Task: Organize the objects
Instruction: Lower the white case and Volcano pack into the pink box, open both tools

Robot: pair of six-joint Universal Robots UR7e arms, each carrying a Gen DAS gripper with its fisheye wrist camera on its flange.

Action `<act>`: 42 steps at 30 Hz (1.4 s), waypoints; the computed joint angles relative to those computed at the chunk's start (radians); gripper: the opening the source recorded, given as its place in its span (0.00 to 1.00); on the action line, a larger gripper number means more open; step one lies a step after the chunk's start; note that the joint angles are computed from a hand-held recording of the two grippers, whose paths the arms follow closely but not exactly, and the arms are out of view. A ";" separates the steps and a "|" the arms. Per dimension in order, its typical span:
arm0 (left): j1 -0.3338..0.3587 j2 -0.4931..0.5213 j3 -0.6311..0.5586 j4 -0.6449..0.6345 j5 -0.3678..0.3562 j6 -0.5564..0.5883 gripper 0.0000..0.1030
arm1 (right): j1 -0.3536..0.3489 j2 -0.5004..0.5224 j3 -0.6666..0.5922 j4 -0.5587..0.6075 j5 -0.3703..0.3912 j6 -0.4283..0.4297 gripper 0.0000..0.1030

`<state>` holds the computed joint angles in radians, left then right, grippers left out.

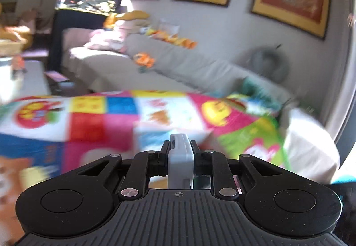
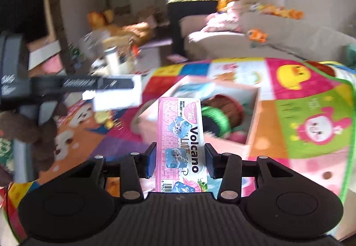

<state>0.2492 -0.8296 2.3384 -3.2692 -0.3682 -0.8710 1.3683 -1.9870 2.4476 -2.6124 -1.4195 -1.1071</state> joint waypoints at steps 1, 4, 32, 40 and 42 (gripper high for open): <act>0.032 0.037 -0.030 -0.088 -0.029 0.063 0.20 | -0.009 0.003 -0.004 -0.014 0.009 0.005 0.42; 0.101 0.111 -0.095 -0.102 -0.024 0.079 0.20 | -0.031 0.014 -0.013 -0.047 0.021 0.022 0.42; -0.183 0.062 0.329 0.116 -0.016 -0.745 0.20 | 0.297 0.644 -0.357 -0.362 -0.329 0.313 0.41; -0.230 0.134 0.387 -0.055 0.040 -0.805 0.20 | 0.392 0.723 -0.329 -0.613 -0.427 -0.272 0.54; -0.235 0.140 0.387 -0.067 0.040 -0.799 0.20 | 0.400 0.711 -0.346 -0.580 -0.409 -0.251 0.56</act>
